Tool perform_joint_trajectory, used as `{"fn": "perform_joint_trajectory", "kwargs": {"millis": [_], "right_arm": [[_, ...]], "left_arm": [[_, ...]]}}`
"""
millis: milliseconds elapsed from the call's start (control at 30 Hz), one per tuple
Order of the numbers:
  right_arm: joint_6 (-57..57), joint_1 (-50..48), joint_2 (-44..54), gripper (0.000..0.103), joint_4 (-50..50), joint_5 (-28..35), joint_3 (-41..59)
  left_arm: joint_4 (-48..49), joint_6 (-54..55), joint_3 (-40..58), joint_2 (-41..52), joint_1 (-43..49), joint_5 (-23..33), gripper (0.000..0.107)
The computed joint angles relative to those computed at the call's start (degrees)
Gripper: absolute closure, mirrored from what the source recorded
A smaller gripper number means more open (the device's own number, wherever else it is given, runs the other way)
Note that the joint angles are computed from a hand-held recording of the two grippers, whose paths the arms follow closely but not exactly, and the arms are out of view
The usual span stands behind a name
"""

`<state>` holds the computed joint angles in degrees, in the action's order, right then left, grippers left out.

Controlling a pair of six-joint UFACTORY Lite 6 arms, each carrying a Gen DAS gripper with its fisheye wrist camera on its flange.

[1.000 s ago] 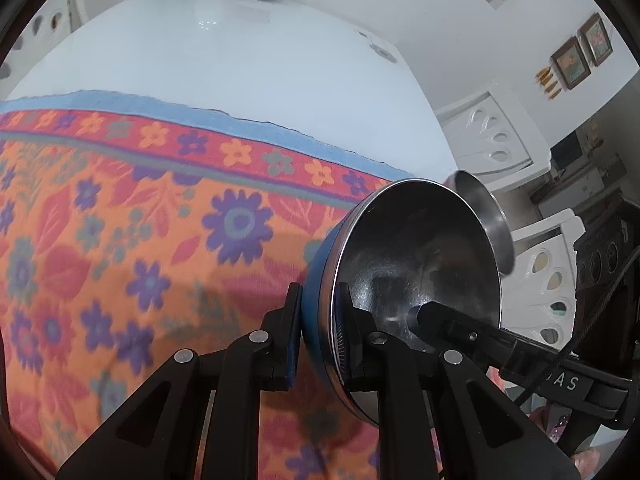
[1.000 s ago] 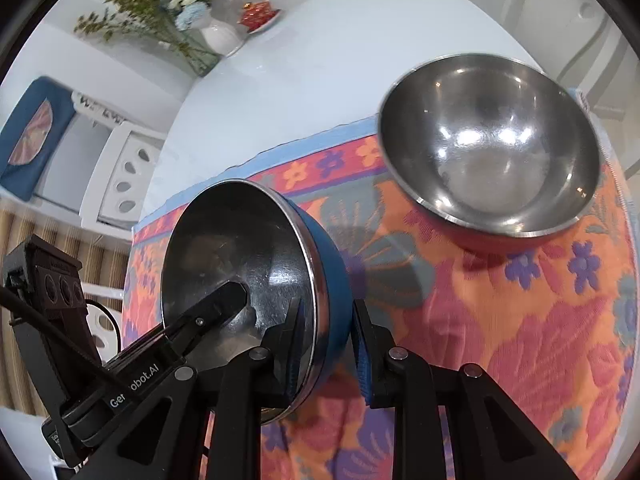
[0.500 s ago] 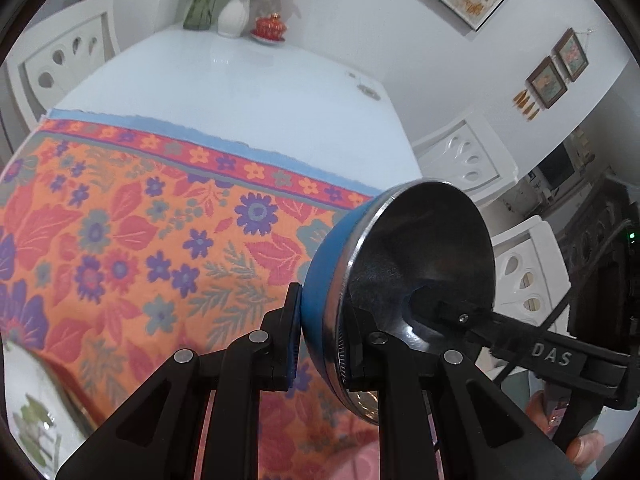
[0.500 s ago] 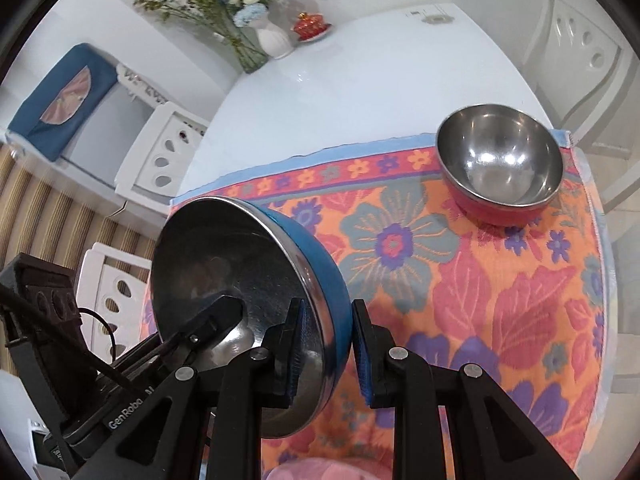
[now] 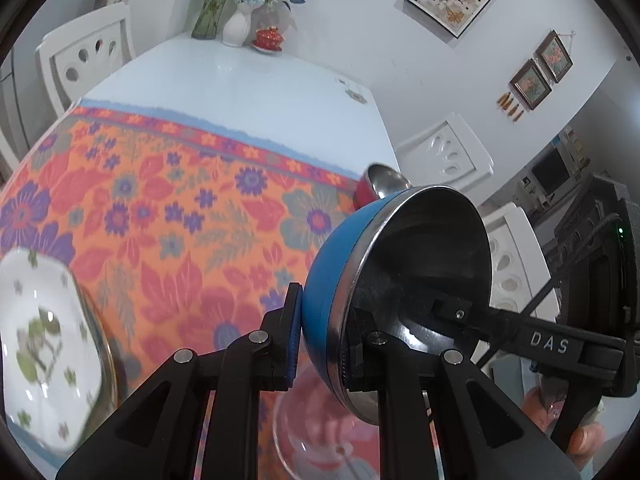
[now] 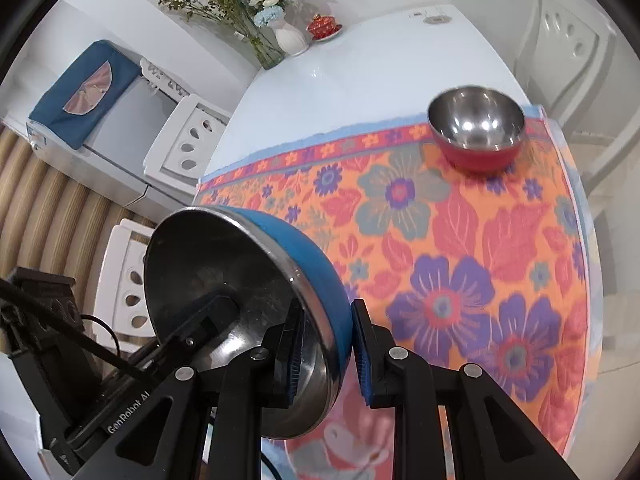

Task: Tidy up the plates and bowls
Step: 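Lift the blue steel bowl with both grippers and lower it into the pink bowl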

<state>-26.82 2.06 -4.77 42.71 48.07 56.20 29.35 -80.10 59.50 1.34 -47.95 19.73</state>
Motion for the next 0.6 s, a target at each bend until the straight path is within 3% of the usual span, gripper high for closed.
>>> {"fn": "perform_joint_trajectory", "kwargs": {"millis": [300,600], "right_arm": [[2.9,-2.5,-8.1,0.08,-5.4,6.1,-9.1],[5.6,-4.5,-12.8,0.08,-10.7,9.1,-16.3]], "left_arm": [[3.7,-12.4,-4.9,-3.7,-9.2,3.4,0.093],[1.5,-16.9,-8.2,-2.7,-14.2,1.0,0.093]]}}
